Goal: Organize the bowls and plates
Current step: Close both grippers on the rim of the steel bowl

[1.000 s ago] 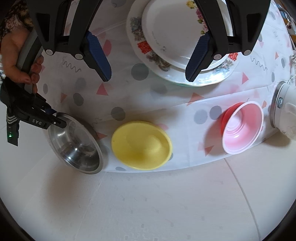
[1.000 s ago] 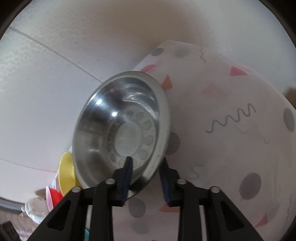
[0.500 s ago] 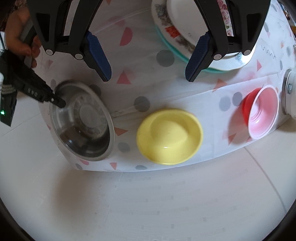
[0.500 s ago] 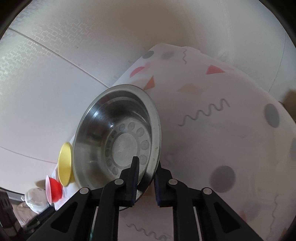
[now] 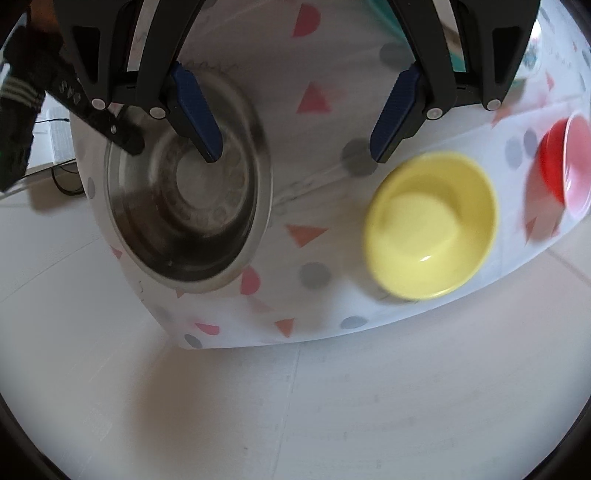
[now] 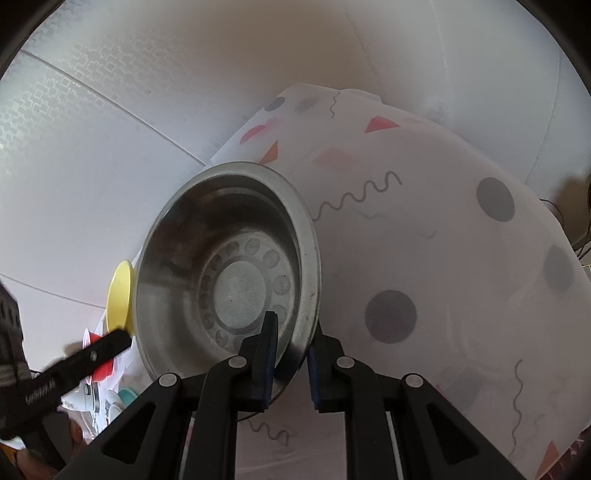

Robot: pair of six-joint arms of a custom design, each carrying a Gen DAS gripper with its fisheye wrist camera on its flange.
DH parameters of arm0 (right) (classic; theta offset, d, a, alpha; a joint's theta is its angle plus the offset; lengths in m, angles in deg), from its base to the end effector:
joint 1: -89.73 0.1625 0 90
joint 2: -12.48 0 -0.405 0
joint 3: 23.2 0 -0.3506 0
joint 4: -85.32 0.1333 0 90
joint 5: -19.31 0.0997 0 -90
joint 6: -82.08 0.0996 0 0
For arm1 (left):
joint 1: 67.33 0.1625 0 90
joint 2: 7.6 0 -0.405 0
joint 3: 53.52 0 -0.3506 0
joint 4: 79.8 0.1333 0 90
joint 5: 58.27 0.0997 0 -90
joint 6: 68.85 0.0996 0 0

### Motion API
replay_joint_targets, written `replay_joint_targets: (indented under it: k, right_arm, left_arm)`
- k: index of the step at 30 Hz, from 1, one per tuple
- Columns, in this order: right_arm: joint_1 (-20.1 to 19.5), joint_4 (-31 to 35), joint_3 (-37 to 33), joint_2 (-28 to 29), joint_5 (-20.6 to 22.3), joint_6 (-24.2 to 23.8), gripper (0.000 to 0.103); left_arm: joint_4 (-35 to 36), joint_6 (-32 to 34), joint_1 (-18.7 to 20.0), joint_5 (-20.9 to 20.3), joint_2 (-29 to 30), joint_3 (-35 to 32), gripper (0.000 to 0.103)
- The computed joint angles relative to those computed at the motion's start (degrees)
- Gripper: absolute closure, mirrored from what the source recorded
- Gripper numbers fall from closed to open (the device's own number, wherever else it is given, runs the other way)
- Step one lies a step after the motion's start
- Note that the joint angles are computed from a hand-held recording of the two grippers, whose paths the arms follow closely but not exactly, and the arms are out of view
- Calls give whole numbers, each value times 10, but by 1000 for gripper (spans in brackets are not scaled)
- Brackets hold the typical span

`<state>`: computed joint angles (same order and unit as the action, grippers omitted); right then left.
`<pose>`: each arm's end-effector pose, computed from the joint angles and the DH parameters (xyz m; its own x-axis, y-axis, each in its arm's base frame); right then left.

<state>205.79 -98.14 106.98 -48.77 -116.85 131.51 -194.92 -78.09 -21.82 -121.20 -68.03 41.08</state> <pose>0.2486 -0.3684 0.1690 -0.7938 0.5979 0.1114 0.3127 0.5583 -0.7685 -0.2751 -0.5350 0.2146 -0.6886 0.5532 -0.4688 0.5891 0.8037 0.0831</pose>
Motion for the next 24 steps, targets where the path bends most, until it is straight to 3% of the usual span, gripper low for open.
replay_joint_targets:
  k: [4,6,15,24]
  right_arm:
    - [0,10,1,-2,-9,-1,88]
    - [-3,10,2,-3,-11,-4,88]
    - [-15,-16,17,-6,-3,-10,88]
    - [-22,-12,20,-3,6,5,88]
  left_arm:
    - [-14,20,0,-2,30,-18,28]
    - [-6,28,0,-1,43,-30,43]
    - [8,37,9,-39,64,-44,83]
    - [-4,70,-5,-28,45,-11,85]
